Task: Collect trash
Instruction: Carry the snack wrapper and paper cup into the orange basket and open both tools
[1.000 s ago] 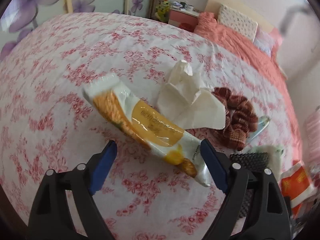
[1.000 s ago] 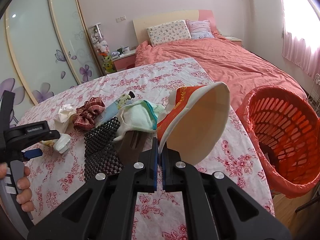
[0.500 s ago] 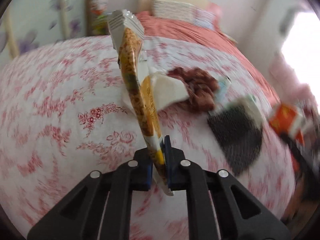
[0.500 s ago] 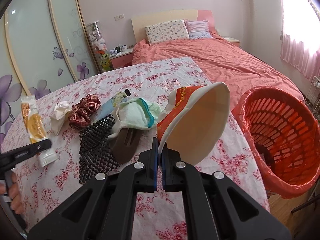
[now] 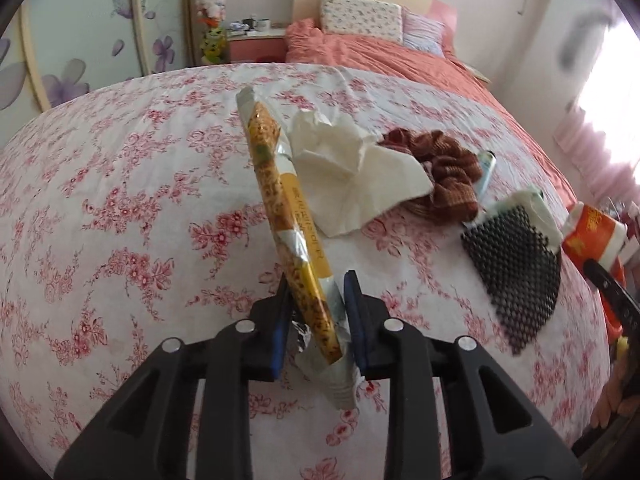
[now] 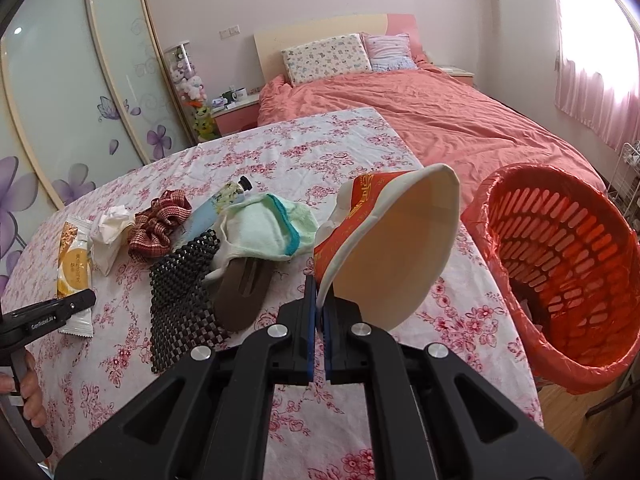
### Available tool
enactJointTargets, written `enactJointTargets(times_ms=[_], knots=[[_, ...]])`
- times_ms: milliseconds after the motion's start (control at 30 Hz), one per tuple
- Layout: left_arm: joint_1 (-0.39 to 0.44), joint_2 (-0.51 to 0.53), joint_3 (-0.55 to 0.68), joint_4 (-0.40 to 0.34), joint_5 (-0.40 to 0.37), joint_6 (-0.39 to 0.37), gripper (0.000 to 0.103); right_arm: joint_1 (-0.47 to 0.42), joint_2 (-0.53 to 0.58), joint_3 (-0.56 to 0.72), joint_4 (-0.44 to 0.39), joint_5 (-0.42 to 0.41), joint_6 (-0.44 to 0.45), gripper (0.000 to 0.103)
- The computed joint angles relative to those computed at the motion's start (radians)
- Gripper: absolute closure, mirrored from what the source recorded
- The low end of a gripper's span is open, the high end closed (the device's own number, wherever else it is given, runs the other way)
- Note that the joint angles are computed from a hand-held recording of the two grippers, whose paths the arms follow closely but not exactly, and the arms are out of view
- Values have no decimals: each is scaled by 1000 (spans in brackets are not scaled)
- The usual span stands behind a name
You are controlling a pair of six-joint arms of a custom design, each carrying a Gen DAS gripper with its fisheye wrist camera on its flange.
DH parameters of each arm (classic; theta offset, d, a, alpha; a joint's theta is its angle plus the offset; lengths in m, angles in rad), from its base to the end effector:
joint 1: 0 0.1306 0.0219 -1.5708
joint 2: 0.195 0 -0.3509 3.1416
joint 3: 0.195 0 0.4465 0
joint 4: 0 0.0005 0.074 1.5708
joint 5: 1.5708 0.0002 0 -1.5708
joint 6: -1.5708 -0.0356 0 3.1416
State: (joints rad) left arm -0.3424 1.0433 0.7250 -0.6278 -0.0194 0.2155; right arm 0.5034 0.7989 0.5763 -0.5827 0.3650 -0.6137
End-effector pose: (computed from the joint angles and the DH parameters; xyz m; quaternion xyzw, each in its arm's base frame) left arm 0.3725 -0.1326 0.2335 0.0574 0.9498 -0.0757 0.2979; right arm 0.3043 0.1525 0.2487 0.1180 0.9071 0.0519 0.4007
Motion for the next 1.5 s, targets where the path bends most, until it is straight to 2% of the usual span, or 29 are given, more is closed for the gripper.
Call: enactJointTargets(times_ms=[167,233,300,500,733,967,1100,1300,1500], knots=[[0,-14,-17,18,-54,8,74,-3,12,5,8,-11,-2,100],[9,-19,-21,19,-42,4,88,-3,16,7,10,-14,1,100],[16,-22,-19,15,-23,-4,93,-3,13,6,14,-14,2,100],[-1,-47,-9,8,-33,-21,94,-3,-37,-6,11,-11,5,100],[-38,-127,-8,-25,-31,-19,94,9,-130,-10,-18,27,21,100],[-125,-213,4,-60,-23,-6,94,45,-251,-21,-69,82,35,100],[-197,-237,25,-75,-46,0,94,49,-320,-34,-100,102,32,100],[-304,-227,66,-72,-66,22,94,42,-417,-56,-152,133,25,100],[-404,-171,116,-46,-72,36,94,-8,-523,-87,-205,137,27,100]])
